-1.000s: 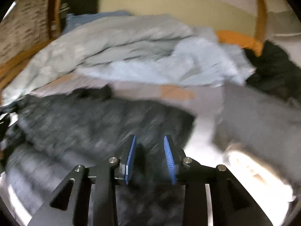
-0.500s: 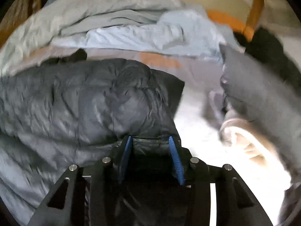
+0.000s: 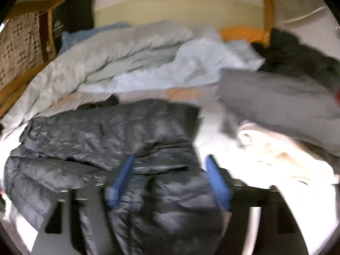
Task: Fold large clothes
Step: 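Open both tools and move them to the folded jacket's edge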
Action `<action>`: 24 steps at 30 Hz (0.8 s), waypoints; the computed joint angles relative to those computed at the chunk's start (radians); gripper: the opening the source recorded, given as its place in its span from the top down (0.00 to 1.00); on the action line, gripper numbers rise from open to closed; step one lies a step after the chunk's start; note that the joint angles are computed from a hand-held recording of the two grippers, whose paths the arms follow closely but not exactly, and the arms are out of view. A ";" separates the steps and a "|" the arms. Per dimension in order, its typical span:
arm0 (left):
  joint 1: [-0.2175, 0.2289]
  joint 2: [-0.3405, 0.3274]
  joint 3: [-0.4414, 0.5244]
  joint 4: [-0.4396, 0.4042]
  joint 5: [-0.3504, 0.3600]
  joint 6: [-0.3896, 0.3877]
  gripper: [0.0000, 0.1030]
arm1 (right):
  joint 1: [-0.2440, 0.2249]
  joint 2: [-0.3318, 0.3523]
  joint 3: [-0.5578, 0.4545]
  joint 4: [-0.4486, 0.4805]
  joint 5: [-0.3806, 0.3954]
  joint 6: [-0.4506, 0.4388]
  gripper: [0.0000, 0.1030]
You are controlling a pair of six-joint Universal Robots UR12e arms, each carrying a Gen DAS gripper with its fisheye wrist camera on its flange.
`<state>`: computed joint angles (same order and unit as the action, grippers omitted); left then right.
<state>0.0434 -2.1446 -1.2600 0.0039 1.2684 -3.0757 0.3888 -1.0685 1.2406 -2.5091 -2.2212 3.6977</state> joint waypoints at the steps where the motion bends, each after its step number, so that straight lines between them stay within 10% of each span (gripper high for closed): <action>1: 0.001 0.009 -0.017 0.021 -0.013 0.008 0.08 | 0.013 0.000 0.011 -0.030 -0.070 -0.013 0.16; 4: -0.003 0.038 -0.073 0.101 -0.030 0.042 0.01 | 0.042 -0.001 0.035 -0.103 -0.184 -0.071 0.16; 9: 0.013 0.077 -0.136 0.098 -0.194 0.022 0.01 | 0.055 -0.029 0.094 -0.250 -0.121 -0.085 0.12; 14: -0.004 0.111 -0.197 0.124 -0.202 0.113 0.00 | 0.079 -0.023 0.103 -0.355 -0.110 -0.138 0.06; 24: -0.053 0.188 -0.312 -0.100 -0.141 0.323 0.00 | 0.119 -0.007 0.103 -0.313 -0.059 -0.250 0.00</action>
